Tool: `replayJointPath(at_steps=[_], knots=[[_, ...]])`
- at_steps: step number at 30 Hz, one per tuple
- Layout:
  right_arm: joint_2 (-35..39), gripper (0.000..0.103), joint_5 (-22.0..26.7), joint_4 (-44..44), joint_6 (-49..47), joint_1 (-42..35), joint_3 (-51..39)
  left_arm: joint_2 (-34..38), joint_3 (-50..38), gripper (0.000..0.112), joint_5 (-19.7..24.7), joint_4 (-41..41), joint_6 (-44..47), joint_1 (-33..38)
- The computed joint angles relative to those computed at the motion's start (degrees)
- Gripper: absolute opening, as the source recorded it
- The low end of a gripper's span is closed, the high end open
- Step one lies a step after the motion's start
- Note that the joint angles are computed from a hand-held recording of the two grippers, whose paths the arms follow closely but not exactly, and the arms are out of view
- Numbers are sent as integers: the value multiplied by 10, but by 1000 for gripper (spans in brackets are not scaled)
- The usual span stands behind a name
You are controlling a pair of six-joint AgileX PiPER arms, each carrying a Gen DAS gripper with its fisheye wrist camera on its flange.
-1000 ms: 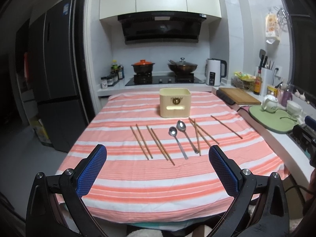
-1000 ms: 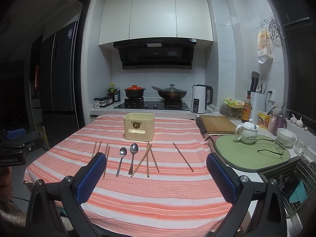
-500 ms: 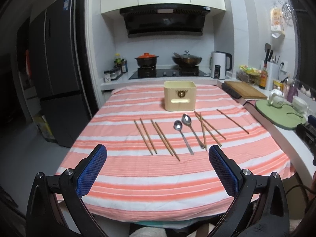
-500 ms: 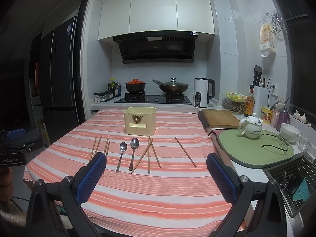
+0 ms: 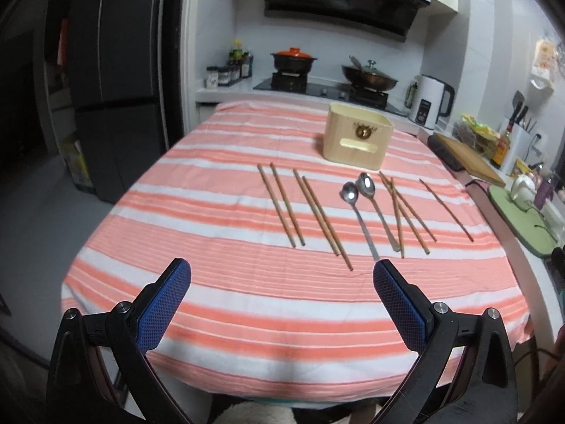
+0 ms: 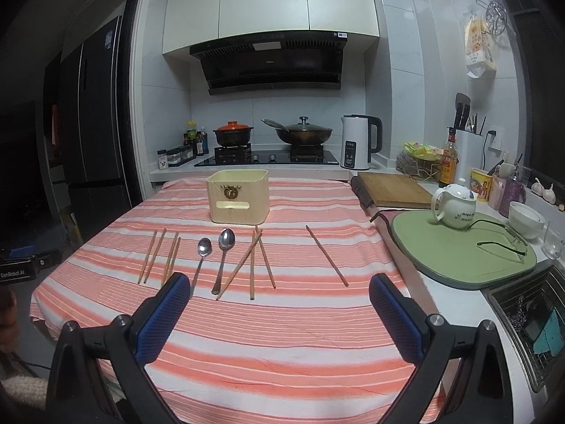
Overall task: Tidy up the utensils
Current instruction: 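Lower both tools toward the loose wooden chopsticks on the cloth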
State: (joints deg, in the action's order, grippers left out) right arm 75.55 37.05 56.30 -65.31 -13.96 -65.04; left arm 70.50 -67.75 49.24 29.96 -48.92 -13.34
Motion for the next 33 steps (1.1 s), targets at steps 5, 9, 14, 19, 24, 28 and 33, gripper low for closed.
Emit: replayJointPath(at_steps=[5,9,14,19,24,28,33], knots=[[85,103,-33,-45,6,16,-39,69,11,103,-74,-70,51,64],[151,103,-42,-90,20,26,-86,151,-17,103,-100,-65,55,86],[237,103,-16,-170,53,40,-178,243,-77,103,-83,-69,67,103],[320,103,30,-244,68,47,-279,295,-113,103,-66,-93,79,119],[397,103,92,-293,110,46,-388,322,-141,103,-55,-92,78,120],[454,103,153,-312,142,46,-480,353,-180,103,-21,-71,70,115],[528,103,225,-342,171,51,-599,364,-193,103,-14,-62,69,118]])
